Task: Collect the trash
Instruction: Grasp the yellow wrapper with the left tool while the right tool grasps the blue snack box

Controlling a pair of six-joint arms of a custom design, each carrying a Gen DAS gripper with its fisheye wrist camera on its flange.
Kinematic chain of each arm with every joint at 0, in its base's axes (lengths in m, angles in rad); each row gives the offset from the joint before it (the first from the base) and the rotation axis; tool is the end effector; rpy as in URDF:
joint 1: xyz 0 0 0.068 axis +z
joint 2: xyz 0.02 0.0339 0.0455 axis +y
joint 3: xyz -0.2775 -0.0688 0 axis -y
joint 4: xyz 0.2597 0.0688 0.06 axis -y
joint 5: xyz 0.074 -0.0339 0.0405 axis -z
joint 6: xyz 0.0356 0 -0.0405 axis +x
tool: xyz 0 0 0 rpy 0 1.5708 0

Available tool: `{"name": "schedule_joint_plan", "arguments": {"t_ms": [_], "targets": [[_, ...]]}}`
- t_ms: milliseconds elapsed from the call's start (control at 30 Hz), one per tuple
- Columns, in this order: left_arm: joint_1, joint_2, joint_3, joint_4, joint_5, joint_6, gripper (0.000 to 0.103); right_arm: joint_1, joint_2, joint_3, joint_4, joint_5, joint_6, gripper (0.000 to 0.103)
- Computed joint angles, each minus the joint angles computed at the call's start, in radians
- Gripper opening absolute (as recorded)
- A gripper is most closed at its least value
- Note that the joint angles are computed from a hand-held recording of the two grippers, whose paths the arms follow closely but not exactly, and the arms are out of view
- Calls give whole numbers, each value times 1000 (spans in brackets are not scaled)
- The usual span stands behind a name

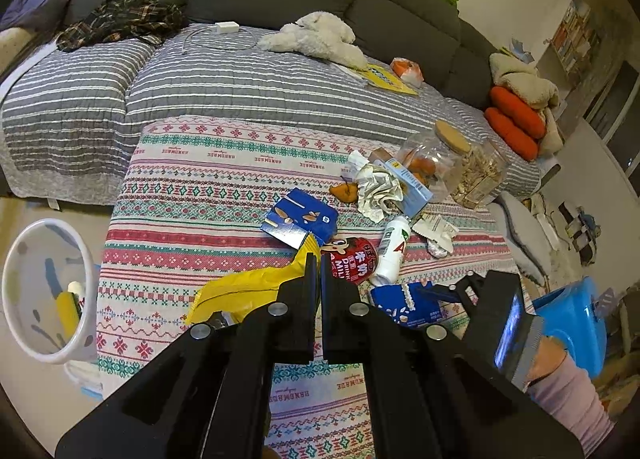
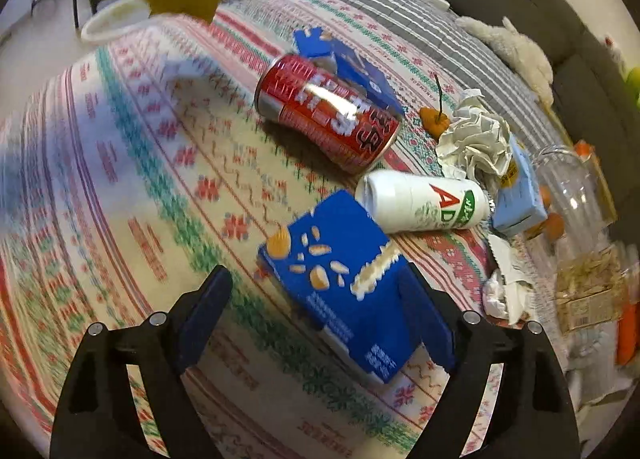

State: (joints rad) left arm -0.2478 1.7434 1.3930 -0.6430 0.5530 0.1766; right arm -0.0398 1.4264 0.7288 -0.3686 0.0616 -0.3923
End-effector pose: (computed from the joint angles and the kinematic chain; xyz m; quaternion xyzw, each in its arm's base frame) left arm 0.3726 -0.1136 0.2667 0.2702 0.8852 -0.2713 0.2644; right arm 0.2703 -0.0130 0.1714 -0.1621 0.9542 -0.0826 0.2373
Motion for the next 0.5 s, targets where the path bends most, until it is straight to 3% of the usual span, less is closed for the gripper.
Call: {"name": "schedule_joint_plan", "arguments": {"t_ms": [167, 300, 333, 367, 500], "targets": [[12, -1, 1, -5, 5, 4, 2, -35, 36, 15, 29, 27, -50, 84], [13, 14, 12, -18, 3, 12, 2, -91, 96, 59, -9, -65, -12, 81], [12, 15, 11, -16, 0, 13, 2, -107, 101, 71, -34, -92, -5, 75], [11, 16, 10, -11, -5, 12, 2, -121, 101, 78, -62, -118, 6, 75], [21, 16, 10, -5, -4, 15, 2, -118, 23, 32, -110, -117, 45, 74]]}}
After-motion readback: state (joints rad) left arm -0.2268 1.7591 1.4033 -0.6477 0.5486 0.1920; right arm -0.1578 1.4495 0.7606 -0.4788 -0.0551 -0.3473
